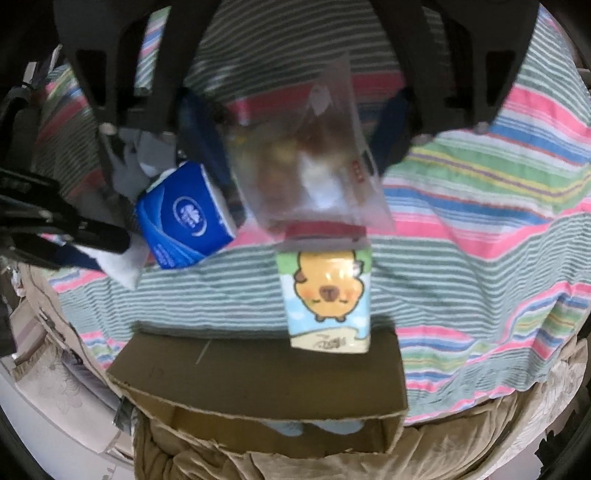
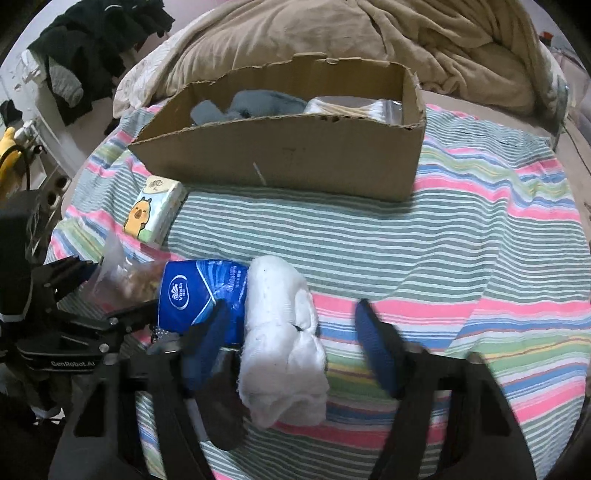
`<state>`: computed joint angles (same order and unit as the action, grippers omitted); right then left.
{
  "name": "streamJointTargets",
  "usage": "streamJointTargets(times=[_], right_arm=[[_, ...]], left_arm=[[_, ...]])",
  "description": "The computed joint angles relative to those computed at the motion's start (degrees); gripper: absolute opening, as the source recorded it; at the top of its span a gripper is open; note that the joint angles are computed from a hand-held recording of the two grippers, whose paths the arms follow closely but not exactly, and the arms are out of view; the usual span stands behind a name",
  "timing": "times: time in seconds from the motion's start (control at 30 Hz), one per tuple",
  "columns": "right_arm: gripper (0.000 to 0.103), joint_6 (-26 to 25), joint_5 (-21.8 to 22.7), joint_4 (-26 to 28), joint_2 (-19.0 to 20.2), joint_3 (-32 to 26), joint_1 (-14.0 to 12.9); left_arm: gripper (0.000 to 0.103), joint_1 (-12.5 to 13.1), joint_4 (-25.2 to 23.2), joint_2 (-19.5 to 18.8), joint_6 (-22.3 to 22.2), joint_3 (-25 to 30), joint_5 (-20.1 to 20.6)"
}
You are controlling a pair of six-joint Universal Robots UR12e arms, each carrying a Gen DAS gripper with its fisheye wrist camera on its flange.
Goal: Organize objects
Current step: 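Grasp the white rolled towel with the right gripper while the left grasps the clear bread bag, then carry the towel with the right gripper while the left carries the bread bag into the box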
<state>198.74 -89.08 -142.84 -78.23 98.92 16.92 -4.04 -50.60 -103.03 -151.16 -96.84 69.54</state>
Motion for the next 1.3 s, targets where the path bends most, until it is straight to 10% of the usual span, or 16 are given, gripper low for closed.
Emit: streamJointTargets(times=[0.1,0.8,1.3], right_arm=[[0.037,-1.0,1.0,0.1,0.2,0.1,0.0],[0.037,-0.8,-2.6,-7.2,-2.3,0.0,0.0],[0.037,-2.2,-4.2,-9.8,-1.5,-2.4,-0.6]], left_arm=[[0.066,0.4,0.3,0.1,-0.3,-0.2,-1.4],[0.066,4.7,1.3,1.5,-4.7,2.5,-12.8],[0.066,4.9,10.4,-0.4,-9.1,5.7,-12.8]])
